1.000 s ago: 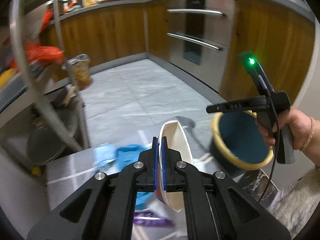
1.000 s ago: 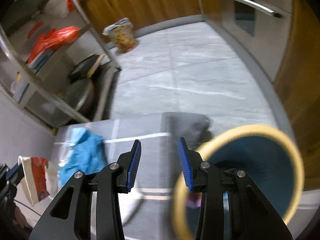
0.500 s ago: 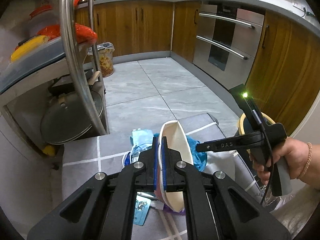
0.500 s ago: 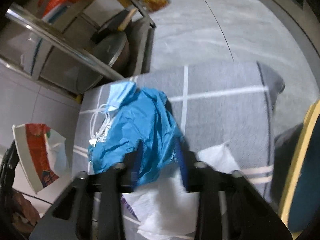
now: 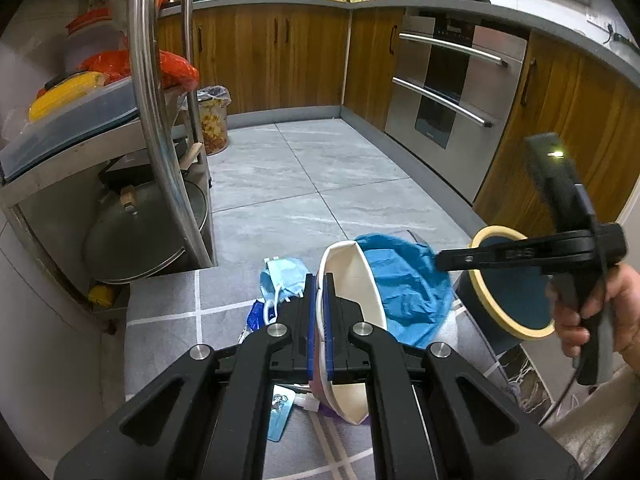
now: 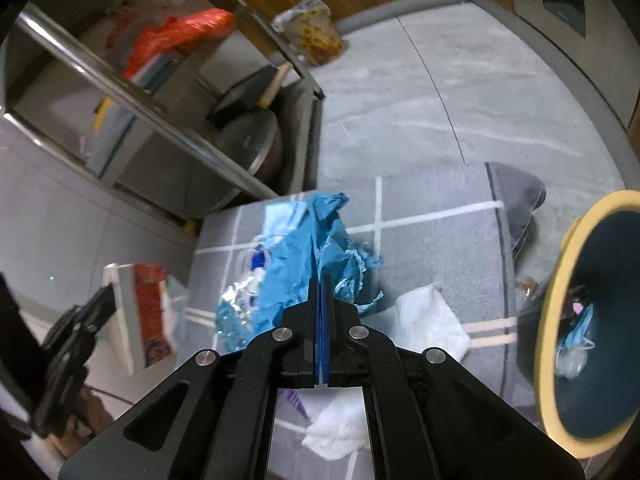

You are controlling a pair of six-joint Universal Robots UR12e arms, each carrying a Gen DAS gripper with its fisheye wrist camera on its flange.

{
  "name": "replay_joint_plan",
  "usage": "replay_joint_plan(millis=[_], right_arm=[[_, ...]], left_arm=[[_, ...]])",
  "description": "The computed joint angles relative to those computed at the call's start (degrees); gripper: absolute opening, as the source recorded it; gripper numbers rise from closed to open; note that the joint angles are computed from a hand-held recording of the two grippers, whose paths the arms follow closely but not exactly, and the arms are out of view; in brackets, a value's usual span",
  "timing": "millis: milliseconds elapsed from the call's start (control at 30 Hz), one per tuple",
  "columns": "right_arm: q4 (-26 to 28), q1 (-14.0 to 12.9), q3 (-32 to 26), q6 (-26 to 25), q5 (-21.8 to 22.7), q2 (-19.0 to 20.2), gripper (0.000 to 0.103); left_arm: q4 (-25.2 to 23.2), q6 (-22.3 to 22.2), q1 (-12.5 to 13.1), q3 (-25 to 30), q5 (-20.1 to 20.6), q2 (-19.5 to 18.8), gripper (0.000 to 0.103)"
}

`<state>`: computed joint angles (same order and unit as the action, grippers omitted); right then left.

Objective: Collect trash
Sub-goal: 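Move the left tool back over the pile while the right tool grasps the blue plastic bag, then carry the paper cup and blue bag over the bin with both tools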

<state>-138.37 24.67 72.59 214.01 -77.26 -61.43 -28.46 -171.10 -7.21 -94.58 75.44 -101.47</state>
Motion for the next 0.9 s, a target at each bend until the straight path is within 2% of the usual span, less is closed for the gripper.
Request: replay_joint_plan(millis=[233,400,567,700,900], right_arm=[[-5.64,1.55,3.78,-3.29,-4.74,-4.62,0.001],[-9.18,2.37,7.77,-3.76,-10.45,-8.68,0.001],[-10.47,1.63,12.36,-1.94,-15.19,-12.63,0.001],[-10.64,0.51,16.69,-0.32,-21.49,-16.21,0.001],[-5.29,-1.35,20.40,2.88,-29.69,-19.18,0.001]], left_arm=[[1.41,-1.57,-0.12,-1.03,0.22,1.32,0.003],[1.91,-1.80,-1.57,-0.60,1.18,1.13,0.003],[1.74,-0.14,-4.75,0.66,0.60,0.06,0.003],[0.58,0.78,-7.64,2.55,0.17,-1.64,0.003],[-2.10,-0.32,-11.46,6.55,-2.52,-5.83,0.003]])
